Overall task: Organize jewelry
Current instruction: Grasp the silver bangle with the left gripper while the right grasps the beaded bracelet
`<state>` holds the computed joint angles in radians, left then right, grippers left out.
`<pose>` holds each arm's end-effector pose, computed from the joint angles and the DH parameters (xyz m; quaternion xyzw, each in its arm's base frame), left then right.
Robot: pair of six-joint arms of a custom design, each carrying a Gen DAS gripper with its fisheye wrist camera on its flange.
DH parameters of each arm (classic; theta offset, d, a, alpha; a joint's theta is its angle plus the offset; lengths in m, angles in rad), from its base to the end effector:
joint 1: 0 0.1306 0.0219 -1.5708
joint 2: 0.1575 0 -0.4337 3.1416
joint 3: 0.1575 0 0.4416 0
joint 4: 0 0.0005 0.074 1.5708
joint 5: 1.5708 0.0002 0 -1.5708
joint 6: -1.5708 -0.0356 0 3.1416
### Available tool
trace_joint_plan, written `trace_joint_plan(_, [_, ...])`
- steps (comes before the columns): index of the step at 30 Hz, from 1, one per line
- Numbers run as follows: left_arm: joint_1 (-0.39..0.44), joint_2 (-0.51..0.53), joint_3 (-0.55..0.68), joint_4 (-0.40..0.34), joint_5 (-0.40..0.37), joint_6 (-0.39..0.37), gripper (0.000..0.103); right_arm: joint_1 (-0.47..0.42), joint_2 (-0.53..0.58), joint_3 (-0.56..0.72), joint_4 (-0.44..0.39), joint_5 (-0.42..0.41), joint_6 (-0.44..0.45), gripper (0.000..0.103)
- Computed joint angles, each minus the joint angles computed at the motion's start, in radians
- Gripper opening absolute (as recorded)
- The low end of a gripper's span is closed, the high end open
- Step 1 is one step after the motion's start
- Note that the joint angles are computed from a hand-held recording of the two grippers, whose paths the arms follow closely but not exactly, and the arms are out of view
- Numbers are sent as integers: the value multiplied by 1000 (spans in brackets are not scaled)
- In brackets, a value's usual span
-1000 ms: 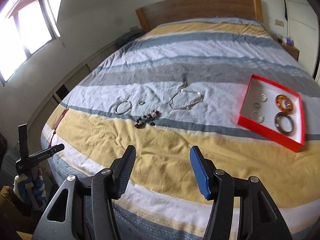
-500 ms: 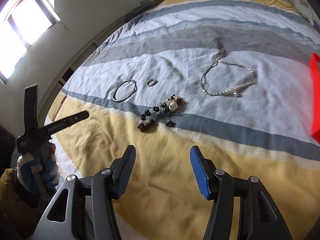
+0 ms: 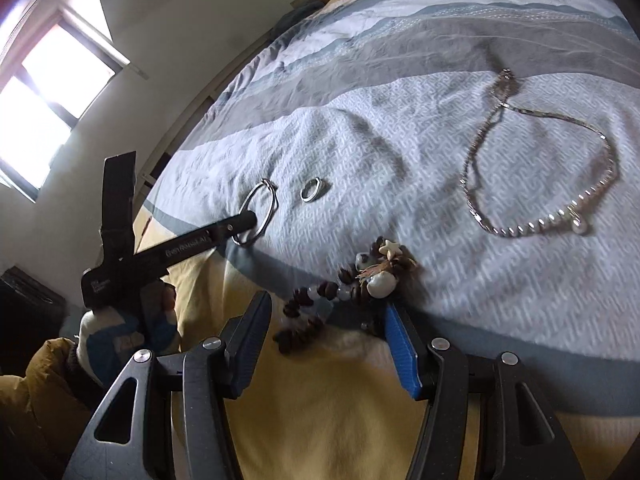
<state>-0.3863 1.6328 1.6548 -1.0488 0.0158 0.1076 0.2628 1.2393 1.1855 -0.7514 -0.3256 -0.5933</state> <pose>0.5687 -0.2325 0.4697 0.1359 0.9536 -0.0731 0.2586 0.4436 0.1306 0.4562 0.0909 0.9128 0.2898 0.2729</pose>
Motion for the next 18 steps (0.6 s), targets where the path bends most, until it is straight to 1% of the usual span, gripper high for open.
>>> trace_joint_plan(3, [-9,1,-6,24,-23,-14,42,10,19,12,13,23,13,56])
trace_joint_plan(5, [-15,-5,-18,47,-37,-20,36,15,35,24,10,43,27,52])
trace_joint_plan(6, [-19,-7,-20,52,-44,-23,34,20,49,37,0,61,41,47])
trace_joint_plan(7, [-22,-7,-20,56,-50,-25,31,22,61,47,-11,75,53,42])
trace_joint_plan(8, [-25,-8,-20,58,-53,-28,27,22,73,57,-16,84,61,39])
trace_joint_plan(10, [-32,-7,-18,58,-61,-31,21,20,94,75,-25,99,71,25])
trace_joint_plan(11, [-34,-7,-17,60,-58,-34,15,17,104,82,-29,104,75,21])
trace_joint_plan(12, [-37,-5,-13,57,-54,-33,13,11,112,89,-35,105,80,18])
trace_joint_plan(13, [-38,-4,-9,53,-47,-30,7,3,119,93,-33,91,81,18])
trace_joint_plan(14, [-39,-4,-6,49,-38,-25,4,0,124,97,-31,86,81,18])
trace_joint_plan(17, [-36,-15,-4,40,-1,-2,4,5,129,115,-47,106,92,15])
trace_joint_plan(18, [-37,-19,-4,35,10,3,4,6,122,113,-40,107,86,14])
